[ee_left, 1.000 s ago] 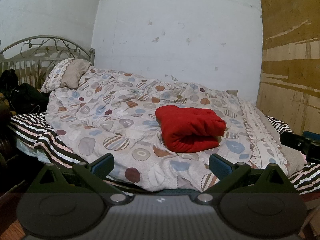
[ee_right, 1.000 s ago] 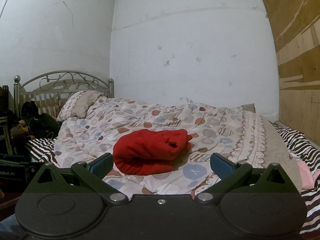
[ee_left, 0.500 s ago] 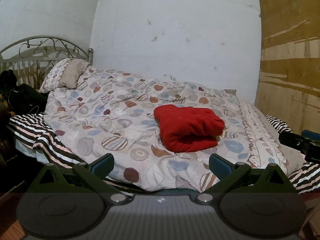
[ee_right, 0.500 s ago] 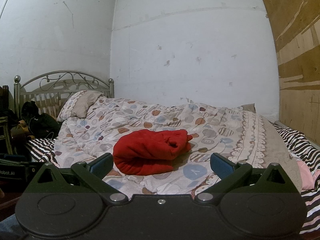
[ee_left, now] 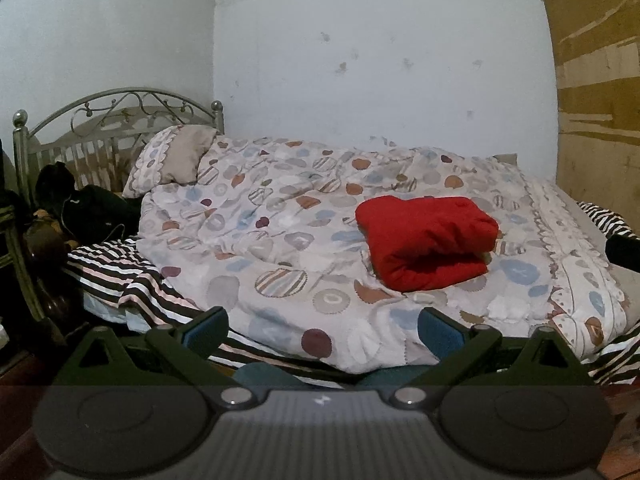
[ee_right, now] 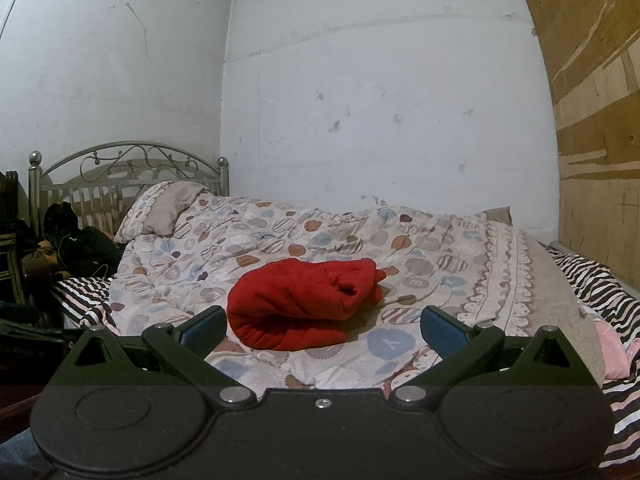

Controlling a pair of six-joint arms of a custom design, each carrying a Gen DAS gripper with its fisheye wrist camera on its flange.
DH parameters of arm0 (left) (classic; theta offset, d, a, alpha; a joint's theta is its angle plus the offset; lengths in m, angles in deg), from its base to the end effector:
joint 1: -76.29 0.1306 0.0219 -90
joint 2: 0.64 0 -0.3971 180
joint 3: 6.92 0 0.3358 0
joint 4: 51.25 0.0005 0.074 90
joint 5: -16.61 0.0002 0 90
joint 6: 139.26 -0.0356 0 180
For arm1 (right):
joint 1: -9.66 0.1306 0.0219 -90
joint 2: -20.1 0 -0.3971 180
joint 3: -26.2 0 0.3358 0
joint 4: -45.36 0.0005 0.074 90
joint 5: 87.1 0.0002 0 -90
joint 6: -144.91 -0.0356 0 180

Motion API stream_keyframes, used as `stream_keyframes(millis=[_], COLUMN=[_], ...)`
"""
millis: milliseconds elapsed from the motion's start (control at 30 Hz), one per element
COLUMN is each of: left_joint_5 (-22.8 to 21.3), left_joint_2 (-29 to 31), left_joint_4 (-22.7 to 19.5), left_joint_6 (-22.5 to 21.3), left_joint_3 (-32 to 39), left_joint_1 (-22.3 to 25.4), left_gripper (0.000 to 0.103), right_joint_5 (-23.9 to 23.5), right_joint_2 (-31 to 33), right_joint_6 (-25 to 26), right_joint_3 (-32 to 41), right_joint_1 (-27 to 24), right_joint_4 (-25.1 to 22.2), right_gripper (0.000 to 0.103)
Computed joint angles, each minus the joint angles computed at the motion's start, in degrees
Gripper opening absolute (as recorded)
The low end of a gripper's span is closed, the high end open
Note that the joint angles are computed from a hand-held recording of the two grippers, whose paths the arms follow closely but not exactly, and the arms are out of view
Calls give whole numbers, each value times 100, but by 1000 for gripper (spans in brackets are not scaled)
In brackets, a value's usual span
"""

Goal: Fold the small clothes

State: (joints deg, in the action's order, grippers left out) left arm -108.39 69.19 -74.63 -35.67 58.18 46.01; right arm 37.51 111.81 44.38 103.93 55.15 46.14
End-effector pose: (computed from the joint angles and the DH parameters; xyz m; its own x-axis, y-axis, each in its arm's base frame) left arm 0.2782 -0.1394 0.4269 -0.3899 0.0048 -0.9209 -0.1188 0.9914 0.0554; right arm 0.3373 0.3136 0.4226 -0.1938 0.0174 -0.9809 -0.1667 0.9847 0.0504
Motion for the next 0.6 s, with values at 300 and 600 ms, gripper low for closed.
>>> stream_keyframes(millis=[300,600], left_joint_5=[228,236], left_joint_2=[-32,-29], left_joint_4=[9,12], left_joint_6=[-45,-36], left_joint_3=[-26,-29], left_joint_1=[141,143], left_gripper=[102,102], right_joint_5=[-14,-21], right_joint_2=[9,15], right_joint_6=[-16,-22], right_joint_3=[28,46], right_joint_1=[-7,-12], right_joint_4=[-37,-57], right_gripper=[103,103])
